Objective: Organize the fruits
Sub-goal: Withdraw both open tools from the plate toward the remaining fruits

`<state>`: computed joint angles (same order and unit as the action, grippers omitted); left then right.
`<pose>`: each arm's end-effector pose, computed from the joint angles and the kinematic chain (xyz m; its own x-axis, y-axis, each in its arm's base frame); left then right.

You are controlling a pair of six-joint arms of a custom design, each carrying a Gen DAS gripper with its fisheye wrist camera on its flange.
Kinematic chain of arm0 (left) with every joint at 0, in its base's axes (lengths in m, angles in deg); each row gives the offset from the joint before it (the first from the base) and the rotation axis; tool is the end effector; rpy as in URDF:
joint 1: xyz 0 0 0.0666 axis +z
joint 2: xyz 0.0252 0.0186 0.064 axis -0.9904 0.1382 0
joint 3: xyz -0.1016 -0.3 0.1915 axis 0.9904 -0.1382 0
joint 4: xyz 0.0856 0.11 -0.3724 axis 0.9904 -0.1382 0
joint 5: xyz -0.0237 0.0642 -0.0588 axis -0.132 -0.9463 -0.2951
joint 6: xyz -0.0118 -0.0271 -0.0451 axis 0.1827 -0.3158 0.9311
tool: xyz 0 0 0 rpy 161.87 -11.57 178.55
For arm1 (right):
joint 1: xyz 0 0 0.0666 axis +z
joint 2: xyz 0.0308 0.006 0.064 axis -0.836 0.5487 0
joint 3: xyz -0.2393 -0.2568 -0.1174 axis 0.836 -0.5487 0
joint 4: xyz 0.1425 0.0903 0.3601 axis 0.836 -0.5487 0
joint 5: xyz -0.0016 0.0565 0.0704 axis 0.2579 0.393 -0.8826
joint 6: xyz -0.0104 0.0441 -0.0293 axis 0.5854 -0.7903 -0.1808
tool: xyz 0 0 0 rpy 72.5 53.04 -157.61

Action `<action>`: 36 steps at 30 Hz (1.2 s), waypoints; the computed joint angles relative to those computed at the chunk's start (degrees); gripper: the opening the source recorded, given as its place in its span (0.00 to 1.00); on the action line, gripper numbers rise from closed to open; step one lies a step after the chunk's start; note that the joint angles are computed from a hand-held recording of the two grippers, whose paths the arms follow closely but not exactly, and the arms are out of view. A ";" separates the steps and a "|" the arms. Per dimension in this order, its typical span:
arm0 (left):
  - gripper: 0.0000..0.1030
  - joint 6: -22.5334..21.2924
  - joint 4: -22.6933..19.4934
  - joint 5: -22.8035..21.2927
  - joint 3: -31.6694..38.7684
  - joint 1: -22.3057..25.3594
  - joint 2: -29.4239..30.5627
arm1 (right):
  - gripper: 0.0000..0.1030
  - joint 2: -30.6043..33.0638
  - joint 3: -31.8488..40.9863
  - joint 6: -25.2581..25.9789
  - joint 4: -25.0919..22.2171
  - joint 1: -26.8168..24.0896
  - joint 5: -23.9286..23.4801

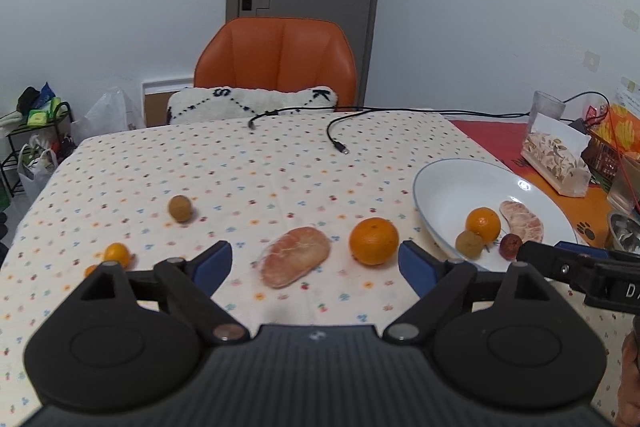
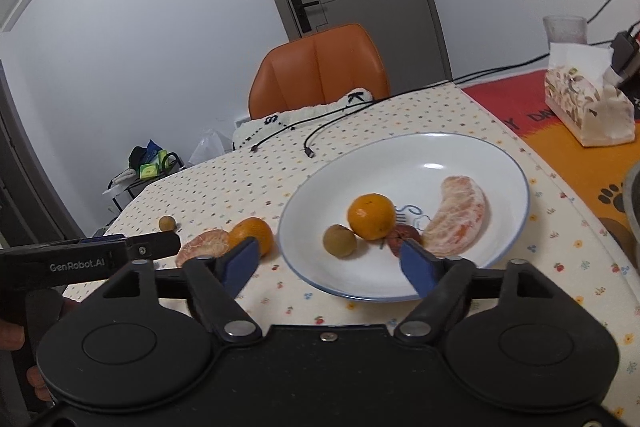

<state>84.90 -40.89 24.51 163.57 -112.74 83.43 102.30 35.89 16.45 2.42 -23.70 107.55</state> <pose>0.5591 -0.3406 0.4564 -0.4481 0.3141 -0.8370 0.6627 0.7451 -0.0752 0.3937 0.2278 0.4374 -0.3305 0.4341 -0.8381 0.3655 0.8775 0.3104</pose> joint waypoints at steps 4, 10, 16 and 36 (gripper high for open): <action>0.87 0.90 0.25 0.11 -0.95 1.00 -0.84 | 0.82 0.95 0.83 1.15 1.27 0.41 -0.52; 0.87 1.77 0.97 0.68 -2.45 2.53 -2.05 | 0.84 2.22 2.06 2.61 2.45 0.81 -1.08; 0.87 2.95 2.35 0.60 -4.16 3.81 -3.23 | 0.84 3.56 3.39 3.21 2.69 1.40 -1.25; 0.87 5.14 4.08 2.14 -7.36 8.05 -5.26 | 0.95 7.96 7.79 5.24 2.69 2.63 -2.19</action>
